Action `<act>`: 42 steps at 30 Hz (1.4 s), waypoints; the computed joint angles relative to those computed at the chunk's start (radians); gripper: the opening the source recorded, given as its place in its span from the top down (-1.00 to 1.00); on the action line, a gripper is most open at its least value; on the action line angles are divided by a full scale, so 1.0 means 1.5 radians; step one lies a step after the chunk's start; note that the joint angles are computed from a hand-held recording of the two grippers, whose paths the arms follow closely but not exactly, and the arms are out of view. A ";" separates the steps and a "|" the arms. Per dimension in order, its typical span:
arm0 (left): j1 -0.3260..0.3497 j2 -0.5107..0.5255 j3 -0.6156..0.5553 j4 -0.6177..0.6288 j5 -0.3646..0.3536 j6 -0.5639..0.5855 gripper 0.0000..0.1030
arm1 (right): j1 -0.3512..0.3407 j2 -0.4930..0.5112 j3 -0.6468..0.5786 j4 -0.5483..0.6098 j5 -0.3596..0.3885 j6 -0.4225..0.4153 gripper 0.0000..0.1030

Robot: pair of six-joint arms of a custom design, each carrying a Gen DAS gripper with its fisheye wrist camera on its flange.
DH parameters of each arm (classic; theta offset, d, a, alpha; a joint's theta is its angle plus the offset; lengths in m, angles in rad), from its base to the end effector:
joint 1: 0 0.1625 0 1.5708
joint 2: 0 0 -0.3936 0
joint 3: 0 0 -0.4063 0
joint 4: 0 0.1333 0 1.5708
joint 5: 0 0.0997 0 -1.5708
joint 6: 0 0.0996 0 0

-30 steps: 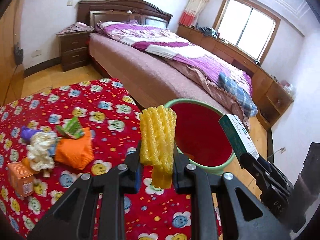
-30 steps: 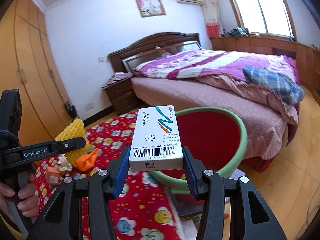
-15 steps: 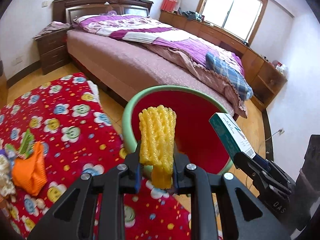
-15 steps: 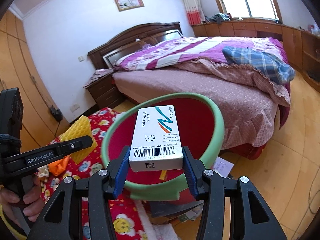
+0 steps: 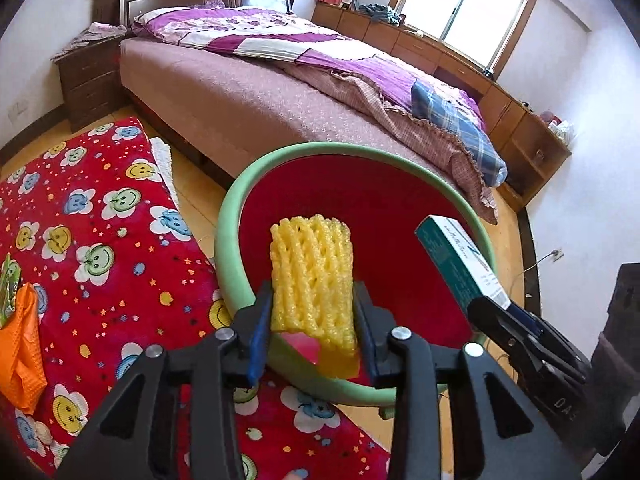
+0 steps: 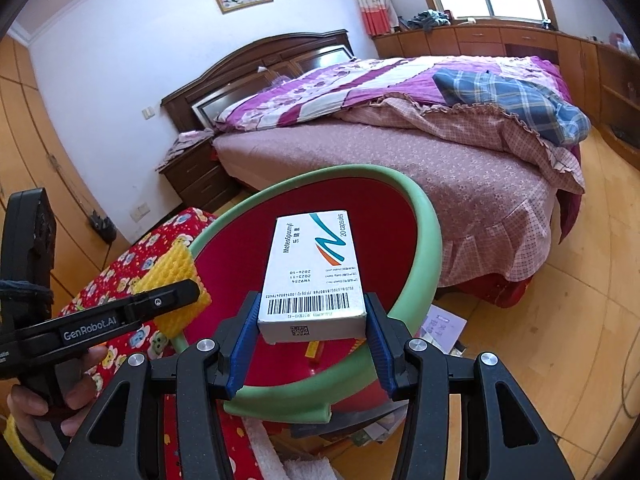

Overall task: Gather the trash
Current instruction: 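Open both grippers to drop the foam net and white box into the bucket, then move both grippers back toward the remaining items on the table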

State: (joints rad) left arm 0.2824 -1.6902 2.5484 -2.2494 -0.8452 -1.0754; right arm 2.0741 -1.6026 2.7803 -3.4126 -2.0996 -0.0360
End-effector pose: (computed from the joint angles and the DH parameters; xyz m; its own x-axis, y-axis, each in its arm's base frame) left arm -0.2360 -0.2761 0.1547 -0.8763 0.1160 -0.4675 0.3660 0.7915 -0.4895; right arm 0.2052 -0.2005 0.1743 -0.8921 -0.1688 0.4192 -0.4122 0.6842 -0.6017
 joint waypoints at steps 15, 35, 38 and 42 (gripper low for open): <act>-0.042 -0.043 0.005 0.084 0.014 -0.065 -0.09 | 0.005 -0.027 0.003 0.020 0.002 0.035 -0.03; -0.203 -0.254 -0.009 0.509 0.004 -0.351 -0.09 | 0.139 -0.013 -0.017 0.099 -0.036 0.155 -0.31; -0.239 -0.284 -0.018 0.592 -0.006 -0.411 -0.09 | 0.168 0.001 -0.024 0.108 -0.040 0.177 -0.34; -0.295 -0.327 -0.031 0.707 -0.029 -0.500 -0.09 | 0.207 0.023 -0.035 0.120 -0.044 0.202 -0.34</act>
State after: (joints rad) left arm -0.1598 -2.1813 2.5023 -1.1896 -0.8891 -1.8252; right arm 2.3841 -1.5688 2.7277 -3.2328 -2.1652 0.2671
